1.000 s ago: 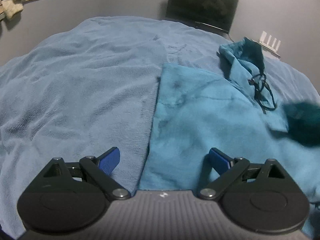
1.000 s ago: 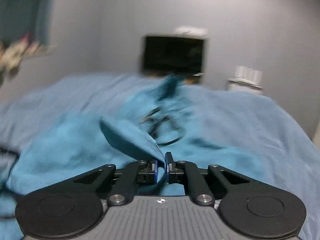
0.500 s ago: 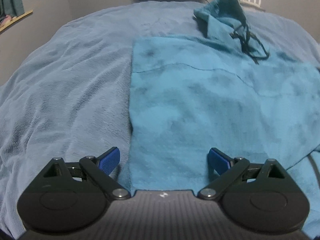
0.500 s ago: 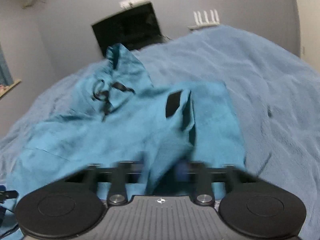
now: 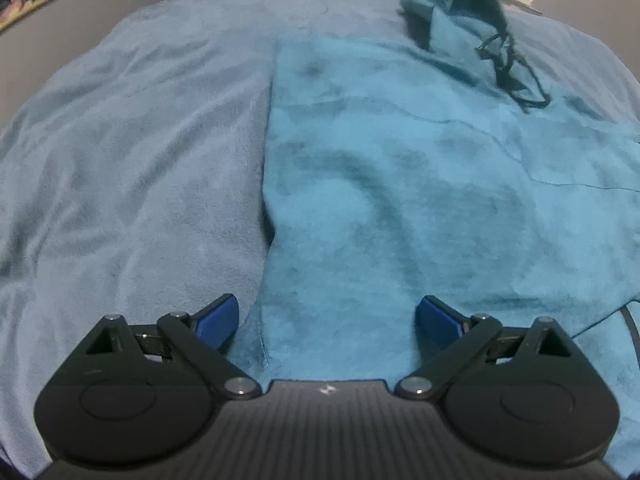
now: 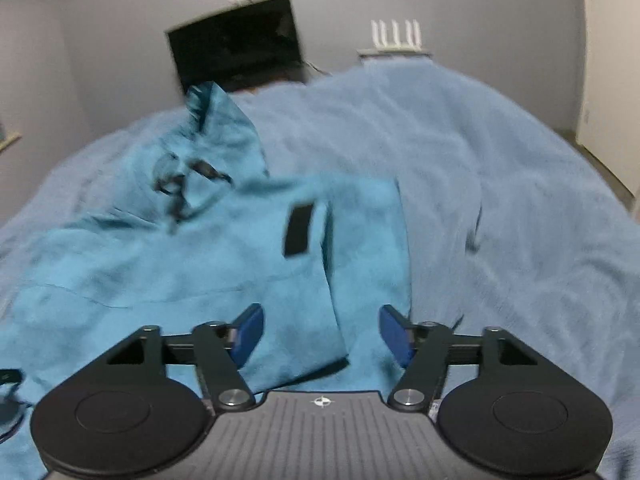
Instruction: Fold large clothes
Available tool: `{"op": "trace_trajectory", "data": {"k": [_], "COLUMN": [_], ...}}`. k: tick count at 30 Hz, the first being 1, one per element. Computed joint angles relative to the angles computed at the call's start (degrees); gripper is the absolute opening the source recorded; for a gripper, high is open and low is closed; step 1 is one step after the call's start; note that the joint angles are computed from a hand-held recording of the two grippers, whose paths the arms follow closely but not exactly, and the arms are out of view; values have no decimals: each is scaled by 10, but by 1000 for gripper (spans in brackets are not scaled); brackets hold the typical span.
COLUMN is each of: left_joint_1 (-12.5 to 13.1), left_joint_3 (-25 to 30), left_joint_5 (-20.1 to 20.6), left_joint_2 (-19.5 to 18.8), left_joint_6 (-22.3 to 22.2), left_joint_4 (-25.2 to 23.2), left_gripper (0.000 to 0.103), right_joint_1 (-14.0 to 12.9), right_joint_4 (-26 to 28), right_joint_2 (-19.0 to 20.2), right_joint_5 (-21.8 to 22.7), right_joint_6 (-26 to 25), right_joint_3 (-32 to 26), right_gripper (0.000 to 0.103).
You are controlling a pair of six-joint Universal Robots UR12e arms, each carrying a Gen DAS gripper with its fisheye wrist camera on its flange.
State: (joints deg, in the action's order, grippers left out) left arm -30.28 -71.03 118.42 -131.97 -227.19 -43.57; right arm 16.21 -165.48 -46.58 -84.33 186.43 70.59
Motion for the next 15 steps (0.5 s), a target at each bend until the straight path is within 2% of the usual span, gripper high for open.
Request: {"op": "trace_trajectory", "data": {"k": [4, 8, 11, 13, 15], "left_joint_1": [-12, -32, -54, -65, -78], "left_joint_3": [-22, -44, -55, -71, -83], "left_joint_5": [10, 8, 18, -2, -29], "left_joint_2": [20, 51, 69, 87, 105], "left_joint_6": [56, 118, 171, 201, 212], "left_joint_4": [82, 163, 189, 194, 174], "left_gripper": [98, 98, 98, 98, 98], "right_joint_1": [-18, -41, -56, -69, -82], "right_joint_4": [-22, 38, 63, 85, 128], "right_joint_2": [-47, -106, -151, -180, -209], "right_joint_5": [61, 116, 137, 168, 206], "right_joint_6": [-46, -100, -160, -216, -278], "right_joint_3": [51, 103, 148, 177, 202], "right_gripper": [81, 82, 82, 82, 82]}}
